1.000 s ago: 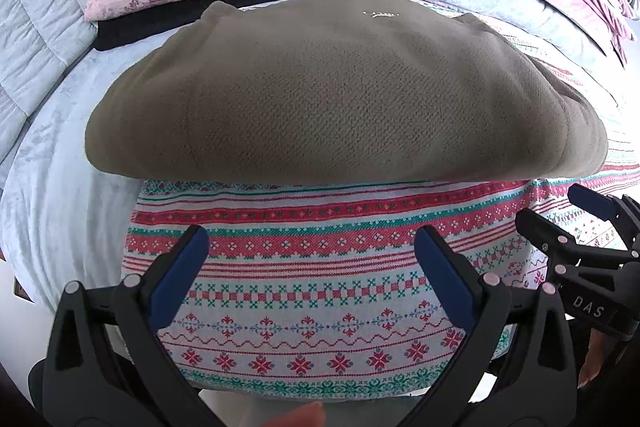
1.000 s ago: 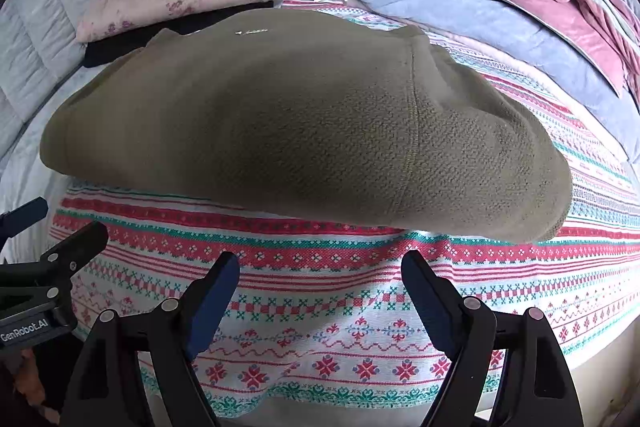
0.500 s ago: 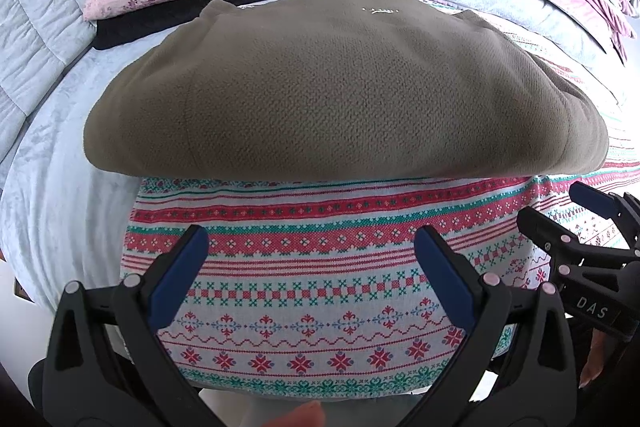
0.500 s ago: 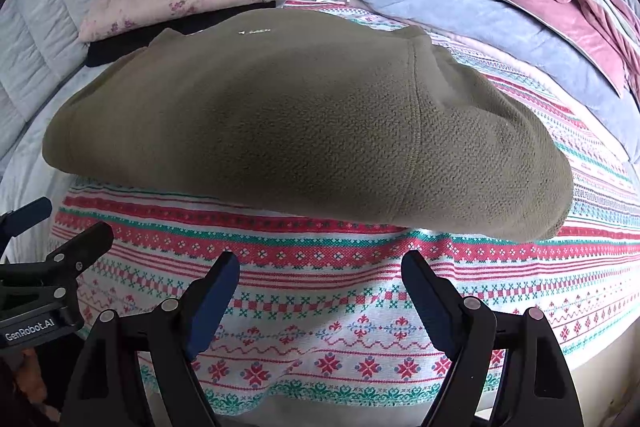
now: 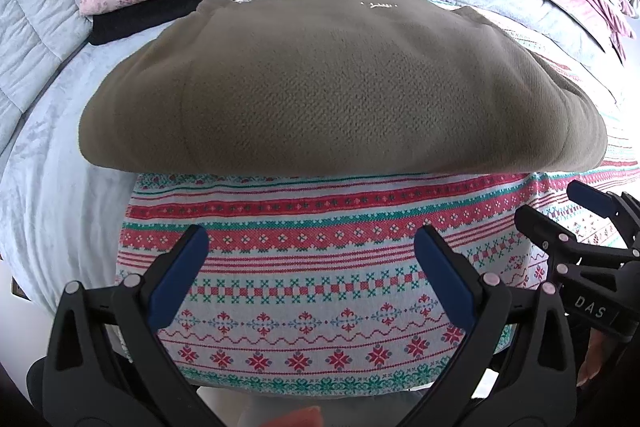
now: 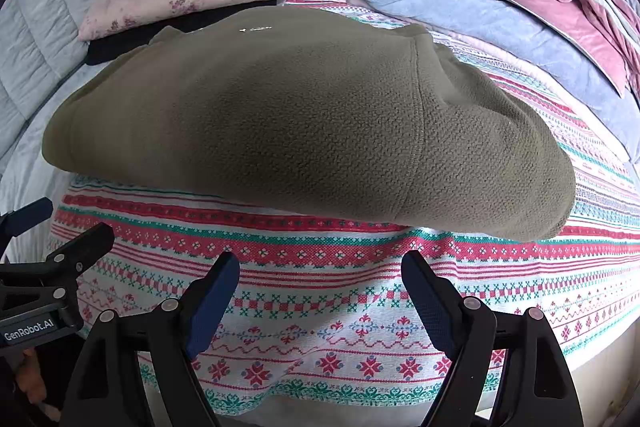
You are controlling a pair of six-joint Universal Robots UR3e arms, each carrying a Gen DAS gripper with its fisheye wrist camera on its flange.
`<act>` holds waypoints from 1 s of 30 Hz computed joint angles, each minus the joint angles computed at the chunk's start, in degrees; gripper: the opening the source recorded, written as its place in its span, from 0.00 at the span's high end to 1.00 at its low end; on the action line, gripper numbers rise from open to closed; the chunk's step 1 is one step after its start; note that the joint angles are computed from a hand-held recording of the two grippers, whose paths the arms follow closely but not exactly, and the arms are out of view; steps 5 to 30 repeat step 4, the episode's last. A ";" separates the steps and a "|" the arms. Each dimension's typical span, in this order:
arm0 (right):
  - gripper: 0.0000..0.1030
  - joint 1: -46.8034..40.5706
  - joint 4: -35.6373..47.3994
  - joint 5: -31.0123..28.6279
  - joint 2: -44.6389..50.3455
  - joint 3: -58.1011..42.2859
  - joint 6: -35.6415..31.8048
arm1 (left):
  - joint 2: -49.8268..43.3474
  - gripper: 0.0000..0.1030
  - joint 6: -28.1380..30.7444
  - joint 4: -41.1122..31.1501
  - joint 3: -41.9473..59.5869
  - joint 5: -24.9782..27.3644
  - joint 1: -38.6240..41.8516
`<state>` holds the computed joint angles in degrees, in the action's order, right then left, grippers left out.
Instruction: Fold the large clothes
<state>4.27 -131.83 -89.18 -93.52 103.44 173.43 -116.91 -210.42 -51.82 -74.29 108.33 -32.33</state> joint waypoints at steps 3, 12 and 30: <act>0.18 0.19 -0.12 -0.14 0.06 0.03 -0.02 | 0.08 0.01 0.62 0.83 -0.36 -0.53 0.07; 0.18 0.15 -0.18 -0.10 0.00 0.11 -0.07 | 0.15 0.01 0.88 1.18 -0.47 -0.68 0.06; 0.18 0.15 -0.18 -0.10 0.00 0.11 -0.07 | 0.15 0.01 0.88 1.18 -0.47 -0.68 0.06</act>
